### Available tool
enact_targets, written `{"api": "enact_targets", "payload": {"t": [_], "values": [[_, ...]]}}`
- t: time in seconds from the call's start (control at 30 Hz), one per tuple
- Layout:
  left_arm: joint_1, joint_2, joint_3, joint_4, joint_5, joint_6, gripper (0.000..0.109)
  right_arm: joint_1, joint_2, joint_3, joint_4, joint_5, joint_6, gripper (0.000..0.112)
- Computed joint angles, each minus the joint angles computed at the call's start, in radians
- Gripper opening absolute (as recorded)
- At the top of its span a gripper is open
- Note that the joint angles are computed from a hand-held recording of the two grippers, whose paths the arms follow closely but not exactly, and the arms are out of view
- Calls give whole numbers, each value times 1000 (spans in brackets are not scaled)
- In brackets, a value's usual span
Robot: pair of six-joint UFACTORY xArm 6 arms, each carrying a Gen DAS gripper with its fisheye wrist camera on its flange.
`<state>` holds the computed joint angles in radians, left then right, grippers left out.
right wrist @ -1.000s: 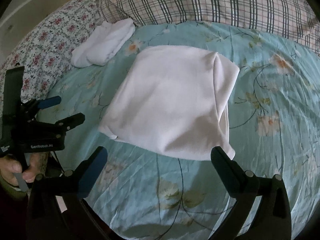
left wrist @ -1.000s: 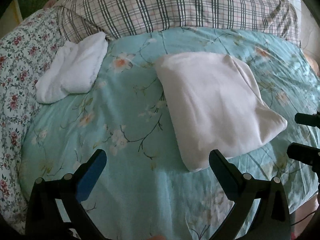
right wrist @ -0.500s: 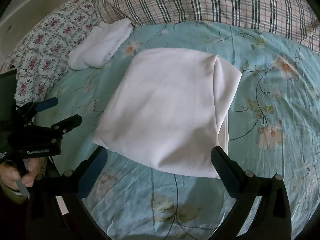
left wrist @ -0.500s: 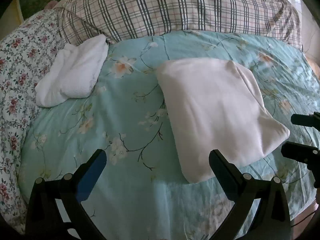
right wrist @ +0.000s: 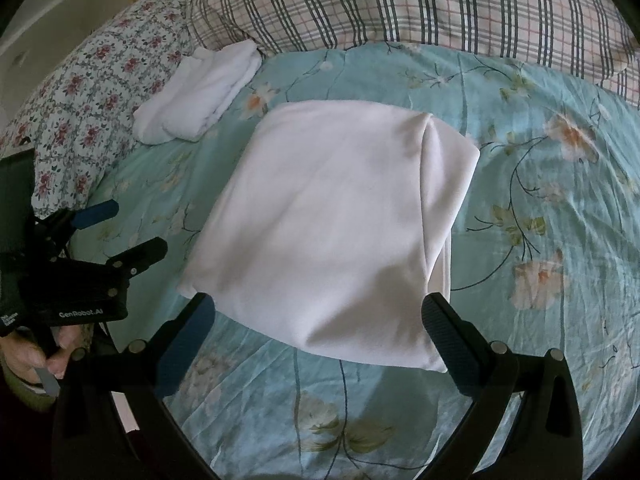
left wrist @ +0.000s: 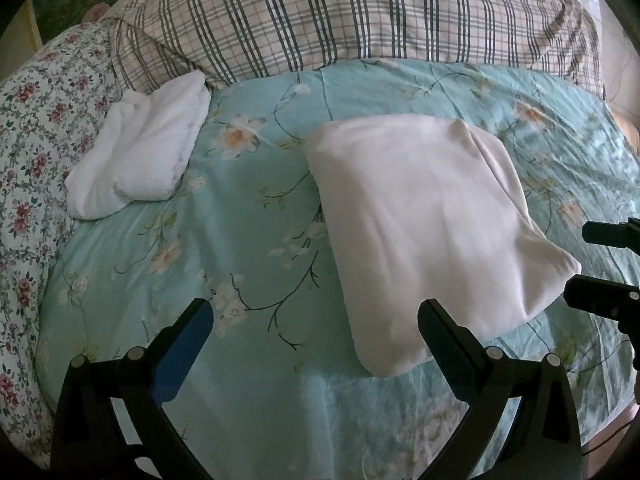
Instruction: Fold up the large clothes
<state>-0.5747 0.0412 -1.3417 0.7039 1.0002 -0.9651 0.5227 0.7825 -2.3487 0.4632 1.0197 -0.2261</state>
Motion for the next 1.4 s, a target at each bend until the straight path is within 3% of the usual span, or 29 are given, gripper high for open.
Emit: {"api": "enact_targets", "payload": {"t": [0.77,0.9,1.4], "values": [[6,21,-21,-1,-1,8,102,0,40,-69,-1,20,10,103],[5,20,-19,-1,-1,6,103,-1,85,-151,-9,53,25,103],[12,20,-19,-2,-4,8,103,1,73,-127,-7,41,26,103]]}}
